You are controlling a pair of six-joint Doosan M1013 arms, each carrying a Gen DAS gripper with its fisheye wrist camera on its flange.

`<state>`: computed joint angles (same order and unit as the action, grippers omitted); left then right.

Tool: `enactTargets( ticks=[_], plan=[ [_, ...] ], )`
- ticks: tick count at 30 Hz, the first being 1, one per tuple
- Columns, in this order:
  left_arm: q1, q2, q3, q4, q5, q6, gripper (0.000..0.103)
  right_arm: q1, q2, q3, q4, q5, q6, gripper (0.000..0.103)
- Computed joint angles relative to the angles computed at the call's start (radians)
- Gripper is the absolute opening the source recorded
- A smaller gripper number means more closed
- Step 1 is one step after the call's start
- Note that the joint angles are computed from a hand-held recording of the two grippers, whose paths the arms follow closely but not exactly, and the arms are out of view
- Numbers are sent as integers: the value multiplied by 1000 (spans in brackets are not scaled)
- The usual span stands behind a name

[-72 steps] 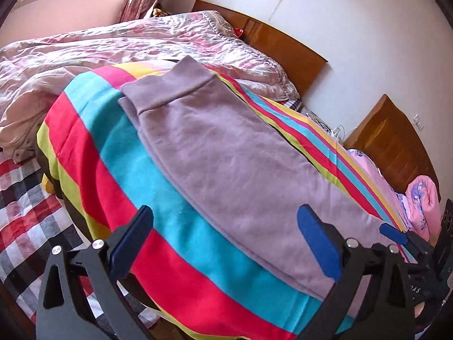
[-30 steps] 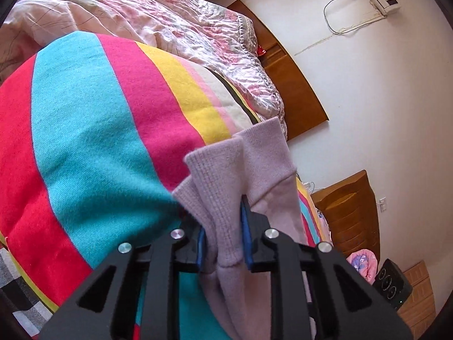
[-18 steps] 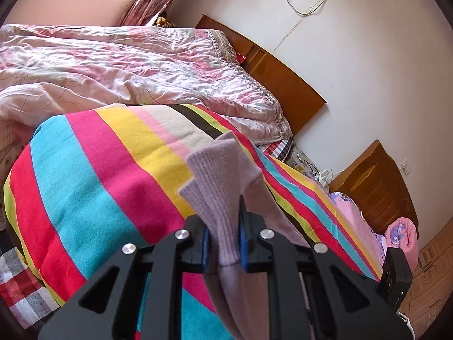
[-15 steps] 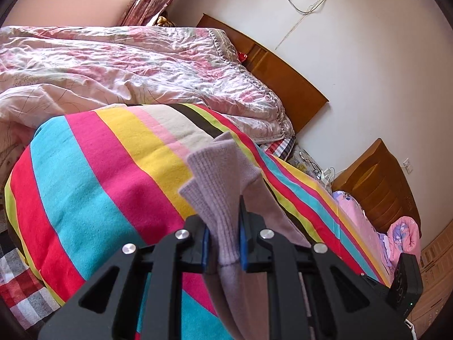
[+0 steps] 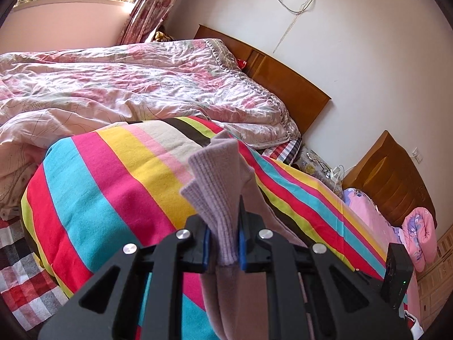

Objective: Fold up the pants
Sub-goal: 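Lift the cuffs with the left gripper and fold them toward the waistband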

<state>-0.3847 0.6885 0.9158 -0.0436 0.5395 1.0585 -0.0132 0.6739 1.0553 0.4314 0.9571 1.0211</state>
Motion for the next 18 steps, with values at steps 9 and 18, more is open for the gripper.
enactTargets(
  ticks=[9,18],
  plan=[
    [-143,-86,66,-81,-144,334,13,-186,-274,354,463,-221,-70,92],
    [-340,22,46,-88,84,796,21,-358,-444,609,631,-326,-24,92]
  ],
)
